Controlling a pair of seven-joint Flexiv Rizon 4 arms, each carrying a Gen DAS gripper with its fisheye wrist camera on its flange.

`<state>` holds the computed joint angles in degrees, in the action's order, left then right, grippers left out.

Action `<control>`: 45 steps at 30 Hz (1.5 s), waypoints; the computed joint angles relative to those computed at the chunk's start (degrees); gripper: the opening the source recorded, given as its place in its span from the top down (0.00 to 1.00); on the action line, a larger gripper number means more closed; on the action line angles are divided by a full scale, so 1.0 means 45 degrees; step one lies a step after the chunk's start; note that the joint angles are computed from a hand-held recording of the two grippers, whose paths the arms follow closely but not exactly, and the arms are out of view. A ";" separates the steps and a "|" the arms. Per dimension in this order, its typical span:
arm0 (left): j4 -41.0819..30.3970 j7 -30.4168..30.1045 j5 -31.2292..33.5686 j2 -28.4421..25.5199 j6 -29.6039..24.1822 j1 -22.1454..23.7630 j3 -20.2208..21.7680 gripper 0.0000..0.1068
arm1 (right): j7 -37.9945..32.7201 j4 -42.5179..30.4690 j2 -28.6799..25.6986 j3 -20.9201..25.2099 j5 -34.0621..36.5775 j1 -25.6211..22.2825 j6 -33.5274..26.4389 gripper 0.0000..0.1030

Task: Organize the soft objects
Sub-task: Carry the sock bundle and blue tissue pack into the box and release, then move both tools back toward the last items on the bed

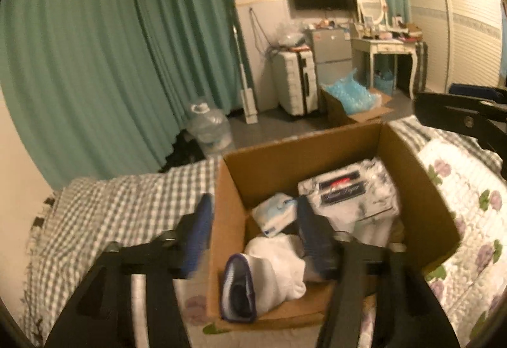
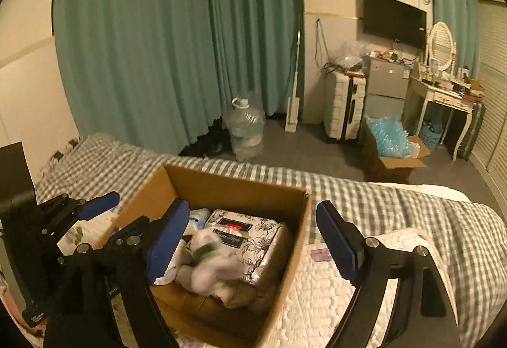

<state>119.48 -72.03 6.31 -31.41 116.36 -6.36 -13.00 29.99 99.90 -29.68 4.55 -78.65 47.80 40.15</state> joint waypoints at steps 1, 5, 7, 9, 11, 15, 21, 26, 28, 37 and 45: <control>0.0266 -0.0172 0.0099 0.0303 0.0320 0.0138 -0.0100 0.37 | 0.0073 0.0131 0.0243 0.0073 0.0043 0.0136 -0.0288 0.20; 0.0928 -0.0940 0.0718 0.1422 0.0583 0.0936 -0.0653 0.37 | -0.0010 0.0306 0.0930 0.0479 0.0282 0.0613 -0.1574 0.14; 0.1364 -0.1472 0.1066 0.2173 0.0861 0.1271 -0.0701 0.37 | -0.0146 0.0427 0.1370 0.0759 0.0464 0.0890 -0.2452 0.10; 0.1646 -0.2172 0.1934 0.2757 0.1144 0.2034 -0.0977 0.37 | -0.0131 0.0451 0.1695 0.1018 0.0485 0.1147 -0.3210 0.08; 0.2038 -0.3142 0.3045 0.3649 0.1459 0.2890 -0.1267 0.37 | -0.0107 0.0410 0.2029 0.1314 0.0499 0.1506 -0.4136 0.06; 0.2265 -0.6297 0.5978 0.5501 0.1722 0.4871 -0.1836 0.32 | 0.0005 0.0161 0.2403 0.1852 0.0335 0.2313 -0.5886 0.01; 0.1784 -1.1739 1.0826 0.7706 0.2692 0.6318 -0.0824 0.27 | 0.0259 -0.0340 0.2280 0.2223 0.0064 0.3191 -0.7052 0.01; 0.2160 -1.2306 1.1540 0.8019 0.2773 0.5982 0.0614 0.23 | 0.0177 -0.0958 0.1594 0.2140 0.0351 0.3763 -0.7338 0.01; 0.2033 -1.3153 1.2075 0.7864 0.2551 0.5765 0.1083 0.23 | 0.0190 -0.1103 0.1282 0.2030 0.0569 0.3877 -0.7168 0.01; 0.3975 -0.8072 0.8347 0.4438 0.3928 0.3909 0.3194 0.23 | 0.1165 -0.1082 -0.0282 0.1338 0.0639 0.3631 -0.4209 0.00; 0.4233 -0.4528 0.5496 0.1072 0.4948 0.3045 0.3099 0.23 | 0.1387 -0.1583 -0.1938 0.0454 0.0989 0.3319 -0.1680 0.01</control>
